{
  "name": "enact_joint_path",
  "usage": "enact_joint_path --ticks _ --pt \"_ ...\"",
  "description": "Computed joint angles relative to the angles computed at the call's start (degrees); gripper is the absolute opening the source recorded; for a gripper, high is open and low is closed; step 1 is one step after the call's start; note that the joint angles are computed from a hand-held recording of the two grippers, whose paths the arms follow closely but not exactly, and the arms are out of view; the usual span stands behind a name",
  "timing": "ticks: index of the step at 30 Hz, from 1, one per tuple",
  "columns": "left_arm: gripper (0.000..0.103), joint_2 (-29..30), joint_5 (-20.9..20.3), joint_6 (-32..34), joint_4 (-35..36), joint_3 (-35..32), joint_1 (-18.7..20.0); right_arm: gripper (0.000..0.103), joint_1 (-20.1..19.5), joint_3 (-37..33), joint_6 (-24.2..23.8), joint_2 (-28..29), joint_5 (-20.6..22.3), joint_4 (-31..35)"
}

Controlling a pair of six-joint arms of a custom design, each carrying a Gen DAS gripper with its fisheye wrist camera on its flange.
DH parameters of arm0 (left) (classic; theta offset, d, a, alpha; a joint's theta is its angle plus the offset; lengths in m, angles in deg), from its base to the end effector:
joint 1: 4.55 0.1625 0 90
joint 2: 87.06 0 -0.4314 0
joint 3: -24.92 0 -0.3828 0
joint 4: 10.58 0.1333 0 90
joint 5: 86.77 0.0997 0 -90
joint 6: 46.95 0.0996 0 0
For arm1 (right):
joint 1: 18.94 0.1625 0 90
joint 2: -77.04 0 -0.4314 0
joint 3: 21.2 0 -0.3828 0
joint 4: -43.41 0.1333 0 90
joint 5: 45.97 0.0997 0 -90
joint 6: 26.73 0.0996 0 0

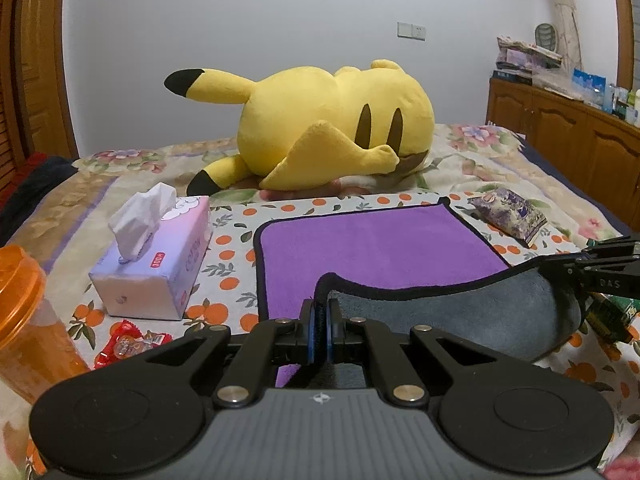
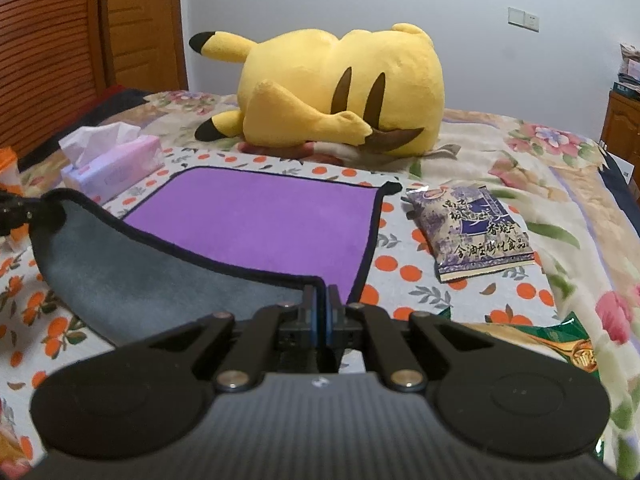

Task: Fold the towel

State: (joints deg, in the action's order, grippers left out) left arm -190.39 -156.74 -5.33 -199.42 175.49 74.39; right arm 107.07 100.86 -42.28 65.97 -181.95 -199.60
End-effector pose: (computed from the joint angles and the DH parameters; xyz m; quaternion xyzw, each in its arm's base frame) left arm 0.1076 -0.3223 0.3212 0.3256 0.8281 -0.3722 0.2640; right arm 0.2890 -0.2927 -0.0967 0.2477 -0.8347 0.3896 0.3002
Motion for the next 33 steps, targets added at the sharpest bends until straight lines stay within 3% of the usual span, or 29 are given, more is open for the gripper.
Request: enact_joint_path --ticks 12,33 --pt "0.006 0.70 -1.04 -1.34 -0.02 -1.47 -0.53 0.005 -0.81 -0.63 -1.94 -0.73 1.97 -1.10" --pt "0.006 5.56 -0.57 -2.33 -3.36 -5.77 -3.64 0.004 -1.28 -5.60 -10.19 -3.85 3.54 -0.57"
